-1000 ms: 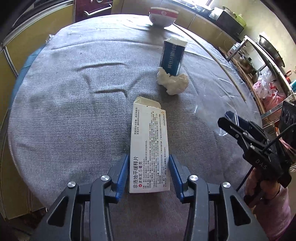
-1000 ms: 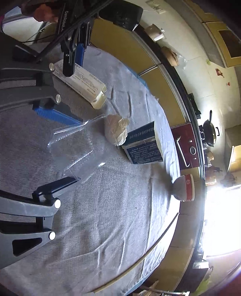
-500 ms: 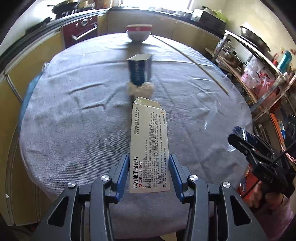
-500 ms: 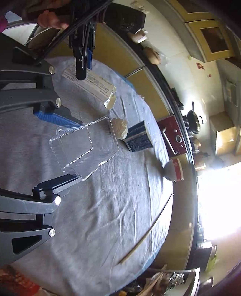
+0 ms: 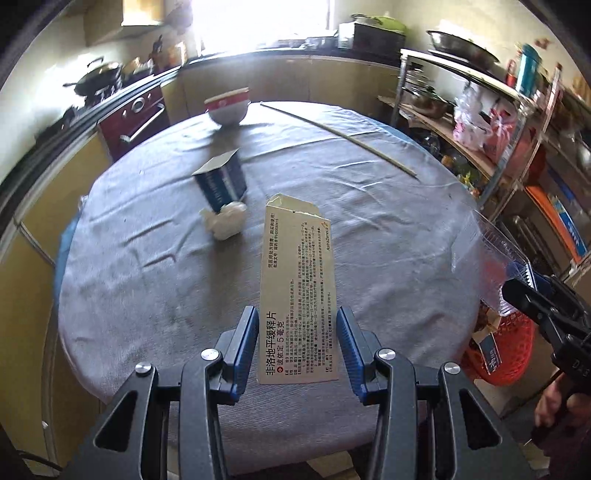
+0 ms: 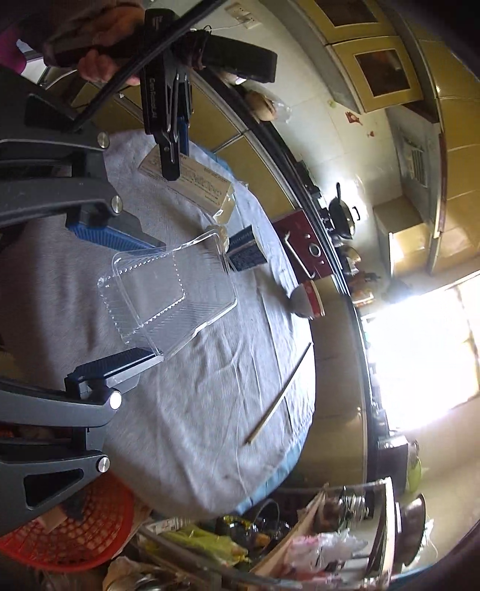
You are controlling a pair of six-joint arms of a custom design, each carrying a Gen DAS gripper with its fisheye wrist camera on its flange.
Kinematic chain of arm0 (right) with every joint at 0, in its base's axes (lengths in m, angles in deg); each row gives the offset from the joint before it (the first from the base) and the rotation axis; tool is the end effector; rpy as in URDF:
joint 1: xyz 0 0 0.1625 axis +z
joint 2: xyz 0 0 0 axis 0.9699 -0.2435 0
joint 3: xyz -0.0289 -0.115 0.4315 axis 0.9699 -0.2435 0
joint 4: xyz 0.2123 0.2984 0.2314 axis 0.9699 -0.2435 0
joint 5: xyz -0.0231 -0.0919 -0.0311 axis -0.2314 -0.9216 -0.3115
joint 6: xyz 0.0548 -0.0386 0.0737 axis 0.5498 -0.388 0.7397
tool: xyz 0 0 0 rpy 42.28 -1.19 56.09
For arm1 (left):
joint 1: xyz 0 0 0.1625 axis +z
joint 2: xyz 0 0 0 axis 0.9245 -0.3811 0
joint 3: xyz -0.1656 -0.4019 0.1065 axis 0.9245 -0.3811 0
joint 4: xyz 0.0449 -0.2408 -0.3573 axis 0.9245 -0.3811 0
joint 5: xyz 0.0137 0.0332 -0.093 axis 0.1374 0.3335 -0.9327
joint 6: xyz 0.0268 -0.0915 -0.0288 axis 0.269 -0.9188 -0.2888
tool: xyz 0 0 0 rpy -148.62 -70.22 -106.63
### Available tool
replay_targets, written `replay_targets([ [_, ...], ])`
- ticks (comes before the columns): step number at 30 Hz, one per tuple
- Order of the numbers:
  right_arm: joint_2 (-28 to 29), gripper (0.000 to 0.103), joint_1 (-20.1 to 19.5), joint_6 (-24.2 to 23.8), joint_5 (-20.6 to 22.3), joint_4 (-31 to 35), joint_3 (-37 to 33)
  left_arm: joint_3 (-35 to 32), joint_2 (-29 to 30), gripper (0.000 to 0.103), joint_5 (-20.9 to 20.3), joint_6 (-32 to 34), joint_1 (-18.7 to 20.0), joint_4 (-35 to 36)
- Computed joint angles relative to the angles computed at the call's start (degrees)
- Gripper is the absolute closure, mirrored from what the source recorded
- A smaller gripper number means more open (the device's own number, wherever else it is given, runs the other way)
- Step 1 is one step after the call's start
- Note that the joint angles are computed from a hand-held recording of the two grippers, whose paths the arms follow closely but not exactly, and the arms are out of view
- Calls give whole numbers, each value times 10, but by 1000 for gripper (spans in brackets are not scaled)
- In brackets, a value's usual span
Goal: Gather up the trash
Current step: 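Grasp the clear plastic container with the right tool while the left tool holds the box, then carry the box and container to the red basket and open both tools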
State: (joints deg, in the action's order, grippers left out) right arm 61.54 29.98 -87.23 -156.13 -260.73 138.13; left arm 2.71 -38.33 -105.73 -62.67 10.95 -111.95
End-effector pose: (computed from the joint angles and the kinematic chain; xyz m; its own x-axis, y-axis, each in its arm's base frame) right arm 0.3271 -0.7571 -0.0715 -0.8209 -0.3630 0.4410 -0.5669 0.6112 -0.5523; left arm 0.0358 -0.8003 0.3405 -0.7032 0.1537 -0.6942 0.5026 0.7981 -0.3324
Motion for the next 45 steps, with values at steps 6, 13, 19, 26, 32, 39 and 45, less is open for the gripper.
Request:
replay_targets([
  [6,-37,49,-9,15,-3,-54,71,23,3,58,11,40,-21,-36],
  [13,-67,49,-24,38,-23,-96,130,32,14,58,16,69,-37,-47],
  [19,-87,49,-36,61,-38,-124,164,35,26,58,17,92,-49,-49],
  [26,-103,49,-51,86,-47,-145,188,36,39,58,14,111,-60,-43],
  [32,-114,49,-63,104,-57,-158,203,30,51,58,1,121,-66,-25],
  [39,-136,49,-91,168,-73,-161,229,12,64,58,-57,101,-67,57],
  [45,-153,49,-113,222,-77,-162,256,-12,87,58,-105,89,-67,123],
])
